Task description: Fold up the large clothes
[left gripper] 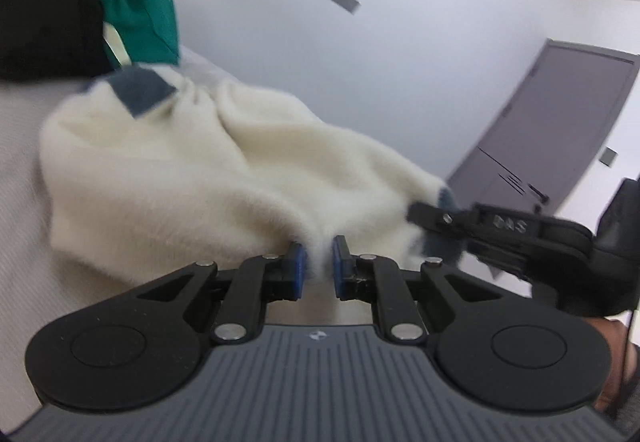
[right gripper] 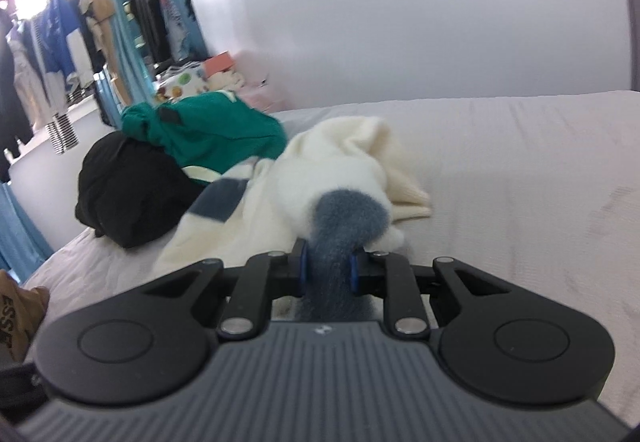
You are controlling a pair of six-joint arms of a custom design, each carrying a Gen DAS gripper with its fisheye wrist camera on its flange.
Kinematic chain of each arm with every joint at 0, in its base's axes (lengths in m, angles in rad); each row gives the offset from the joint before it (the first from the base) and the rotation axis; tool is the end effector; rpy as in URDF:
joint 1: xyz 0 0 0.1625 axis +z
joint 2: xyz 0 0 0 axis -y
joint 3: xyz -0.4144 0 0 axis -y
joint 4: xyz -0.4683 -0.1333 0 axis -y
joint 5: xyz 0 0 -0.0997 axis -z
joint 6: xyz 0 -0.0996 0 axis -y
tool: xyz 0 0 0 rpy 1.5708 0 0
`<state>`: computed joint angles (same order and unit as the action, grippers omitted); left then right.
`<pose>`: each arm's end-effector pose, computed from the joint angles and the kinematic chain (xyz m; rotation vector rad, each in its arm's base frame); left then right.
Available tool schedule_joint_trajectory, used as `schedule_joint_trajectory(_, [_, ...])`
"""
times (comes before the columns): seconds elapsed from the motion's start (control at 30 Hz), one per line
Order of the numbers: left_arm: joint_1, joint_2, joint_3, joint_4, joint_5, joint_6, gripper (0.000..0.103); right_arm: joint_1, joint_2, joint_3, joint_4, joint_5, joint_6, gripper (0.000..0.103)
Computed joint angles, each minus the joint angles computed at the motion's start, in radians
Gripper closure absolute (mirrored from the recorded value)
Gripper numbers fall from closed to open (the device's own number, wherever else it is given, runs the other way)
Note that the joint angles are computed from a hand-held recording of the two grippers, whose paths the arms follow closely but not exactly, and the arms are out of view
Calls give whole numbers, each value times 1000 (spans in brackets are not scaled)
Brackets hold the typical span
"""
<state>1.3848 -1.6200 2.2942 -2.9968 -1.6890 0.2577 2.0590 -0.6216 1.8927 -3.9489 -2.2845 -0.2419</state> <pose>0.0296 -0.4999 0.2799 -0.6901 -2.7578 1.1270 0.3355 -0.4866 0.0119 0.3103 -2.2237 1.4419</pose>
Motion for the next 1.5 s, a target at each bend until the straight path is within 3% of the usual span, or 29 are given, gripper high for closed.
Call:
schedule_joint_trajectory(0.17, [-70,-18,79,17,67,34,87,-30,5,30,-62,-36,11,82])
schedule_joint_trajectory(0.37, [-42,71,18,125,83,16,87,-105,36,23,1,-75,92,80])
schedule_joint_trajectory(0.47, [-17,163,-90,184,85,22,87,-130,47,3,40,-84,151,78])
schedule_joint_trajectory(0.57, [-8,176,-118,203,67,22,86,-140,56,-9,48,-80,184,77])
schedule_joint_trajectory(0.63, [-12,113,-83,234,50,3,75,-142,59,-14,46,-72,182,75])
schedule_joint_trajectory(0.7, [11,100,-99,259,12,-5,71,-146,48,2,42,-59,189,73])
schedule_joint_trajectory(0.83, [52,68,-137,255,-8,-43,59,-157,17,44,41,-38,222,61])
schedule_joint_trajectory(0.9, [74,50,-151,220,6,-92,53,-151,10,56,34,-43,224,50])
schedule_joint_trajectory(0.93, [83,43,-157,204,21,-111,50,-147,7,61,29,-47,219,42])
schedule_joint_trajectory(1.1, [120,36,-202,205,130,-198,50,-117,10,82,-48,-51,167,38])
schedule_joint_trajectory(1.3, [145,70,-241,285,185,-255,50,-51,88,17,-264,-74,-113,30])
schedule_joint_trajectory(1.4, [145,95,-249,298,205,-255,50,-35,102,4,-237,-43,-165,30])
schedule_joint_trajectory(1.5, [147,118,-262,317,218,-269,44,-23,111,8,-169,6,-142,30])
